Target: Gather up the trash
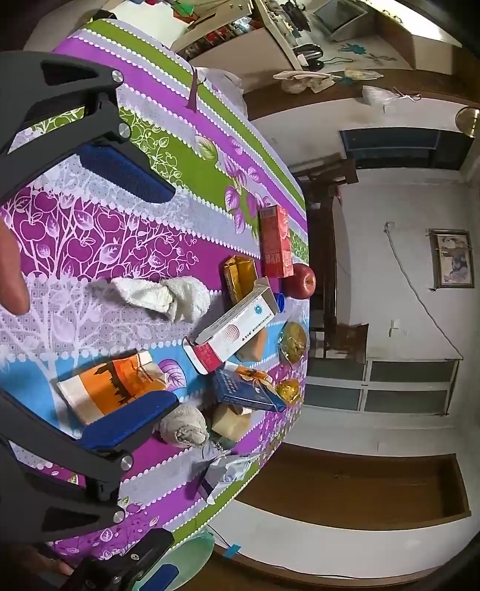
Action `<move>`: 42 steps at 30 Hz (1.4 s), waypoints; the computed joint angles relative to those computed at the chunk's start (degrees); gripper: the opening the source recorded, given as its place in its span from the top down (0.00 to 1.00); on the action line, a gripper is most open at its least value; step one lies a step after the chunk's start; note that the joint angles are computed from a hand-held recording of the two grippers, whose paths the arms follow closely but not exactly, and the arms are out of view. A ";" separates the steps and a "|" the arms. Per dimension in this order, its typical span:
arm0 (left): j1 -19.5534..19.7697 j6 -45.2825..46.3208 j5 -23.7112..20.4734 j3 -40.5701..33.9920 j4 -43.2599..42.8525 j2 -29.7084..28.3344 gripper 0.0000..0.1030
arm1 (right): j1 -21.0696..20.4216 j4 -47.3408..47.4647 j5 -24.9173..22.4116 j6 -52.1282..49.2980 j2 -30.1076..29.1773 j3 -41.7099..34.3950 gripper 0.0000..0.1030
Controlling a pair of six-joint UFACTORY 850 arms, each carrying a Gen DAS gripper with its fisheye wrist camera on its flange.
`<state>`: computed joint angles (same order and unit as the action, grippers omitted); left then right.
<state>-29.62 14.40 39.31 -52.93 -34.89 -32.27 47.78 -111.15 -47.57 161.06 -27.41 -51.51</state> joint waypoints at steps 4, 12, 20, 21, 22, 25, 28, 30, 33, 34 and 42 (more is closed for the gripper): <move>-0.18 0.70 0.54 -0.04 -0.71 -0.05 0.05 | -0.06 0.15 0.08 -0.17 -0.12 -0.17 0.04; 0.43 -0.93 -1.03 -0.24 0.04 -0.10 0.05 | 0.07 2.00 -0.11 -2.43 -0.55 -1.15 0.04; 0.27 -1.82 -0.09 0.59 1.64 0.38 0.05 | 0.35 2.56 -0.10 -3.36 -0.63 -1.33 0.04; 0.35 -1.97 -0.42 0.45 2.06 0.28 0.05 | 0.31 2.54 0.00 -3.30 -0.55 -1.23 0.04; 0.38 -1.85 -0.78 0.28 2.13 0.15 0.05 | 0.25 2.53 0.14 -3.19 -0.50 -1.17 0.04; 0.46 -1.49 -1.85 -0.31 2.29 -0.24 0.05 | 0.06 3.07 0.79 -3.52 -0.58 -1.43 0.04; 0.35 -0.57 -2.15 -0.64 1.63 -0.49 0.05 | -0.01 3.31 0.98 -3.69 -0.64 -1.51 0.04; 0.08 0.16 -1.40 -0.50 1.20 -0.44 0.05 | -0.03 3.24 1.07 -3.72 -0.68 -1.54 0.04; -0.47 3.05 -0.94 -0.92 -1.21 -0.74 0.05 | -0.14 3.24 1.38 -3.85 -0.93 -1.76 0.04; -0.55 3.51 -0.95 -0.94 -1.64 -0.74 0.05 | -0.13 3.26 1.42 -3.85 -1.05 -1.84 0.04; -0.48 5.40 -1.51 -1.44 -4.75 -1.01 0.05 | -0.30 3.36 1.82 -3.92 -1.28 -1.98 0.04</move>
